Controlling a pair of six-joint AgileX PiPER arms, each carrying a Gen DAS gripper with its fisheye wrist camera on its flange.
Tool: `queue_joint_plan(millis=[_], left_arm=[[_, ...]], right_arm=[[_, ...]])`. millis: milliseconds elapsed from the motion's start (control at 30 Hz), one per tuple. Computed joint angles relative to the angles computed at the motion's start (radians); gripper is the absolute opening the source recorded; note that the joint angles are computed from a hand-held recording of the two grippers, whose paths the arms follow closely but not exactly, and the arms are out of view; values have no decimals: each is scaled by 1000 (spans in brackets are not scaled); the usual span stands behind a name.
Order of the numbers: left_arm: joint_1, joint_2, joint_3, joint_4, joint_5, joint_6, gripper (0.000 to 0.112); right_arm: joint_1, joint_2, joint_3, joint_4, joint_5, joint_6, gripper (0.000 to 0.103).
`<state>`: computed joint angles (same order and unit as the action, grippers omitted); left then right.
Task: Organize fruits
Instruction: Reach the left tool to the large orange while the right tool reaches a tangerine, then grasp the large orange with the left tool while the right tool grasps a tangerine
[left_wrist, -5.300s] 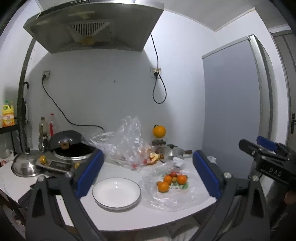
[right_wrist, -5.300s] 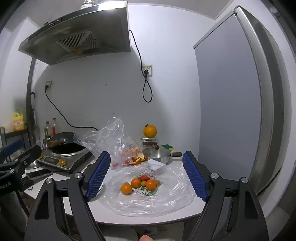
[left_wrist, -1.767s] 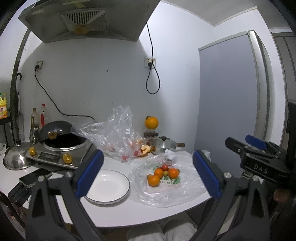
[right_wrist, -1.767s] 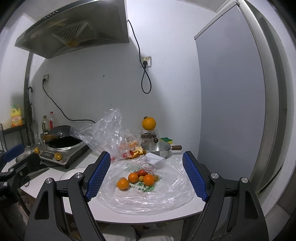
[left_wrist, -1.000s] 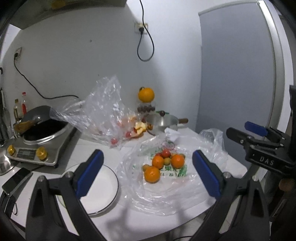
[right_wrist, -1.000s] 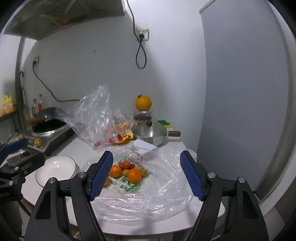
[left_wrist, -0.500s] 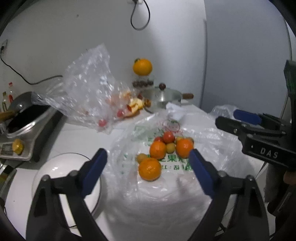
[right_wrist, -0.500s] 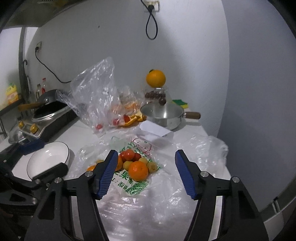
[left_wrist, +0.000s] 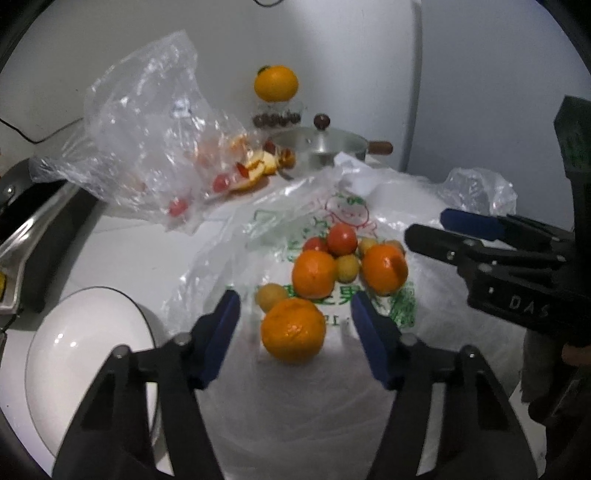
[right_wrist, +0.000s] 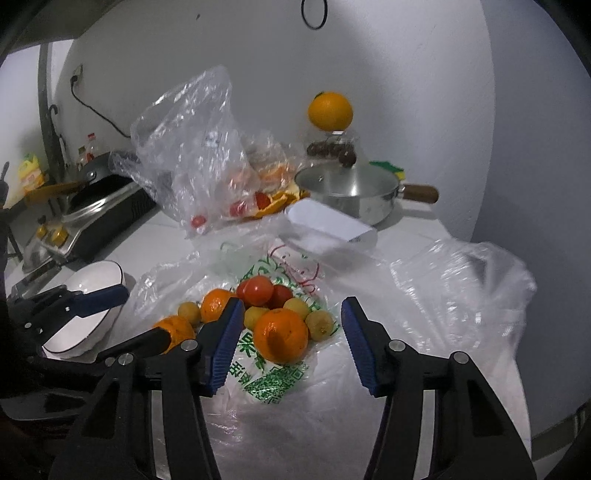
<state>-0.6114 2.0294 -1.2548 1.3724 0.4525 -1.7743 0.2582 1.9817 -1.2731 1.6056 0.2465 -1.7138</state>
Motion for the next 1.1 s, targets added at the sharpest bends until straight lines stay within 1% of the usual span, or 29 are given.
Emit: queue_joint_plan(millis=[33, 133, 267, 433, 567, 667, 800, 933, 1100], left_arm=[[4, 11, -12, -24, -4, 28, 61], [13, 37, -42, -80, -10, 86, 61], [22, 58, -70, -145, -13, 147, 61], [27, 90, -108, -232, -14, 249, 61], [35, 106, -119, -275, -21, 285, 51], [39, 103, -110, -261, -30, 267, 47], [40, 94, -94, -239, -41, 242, 46], [37, 76, -72, -195, -45, 197, 46], [31, 26, -10, -61, -53, 54, 46]], right_arm=[[0, 11, -12, -35, 4, 33, 57], [3, 57, -66, -216, 14, 211, 53], [7, 97, -114, -396, 36, 391, 53], [7, 124, -143, -493, 57, 486, 53], [5, 149, -175, -585, 78, 582, 52], [10, 157, -181, -610, 81, 600, 47], [22, 158, -185, -645, 67, 624, 45], [25, 157, -185, -633, 63, 612, 45], [26, 120, -139, -549, 37, 532, 44]])
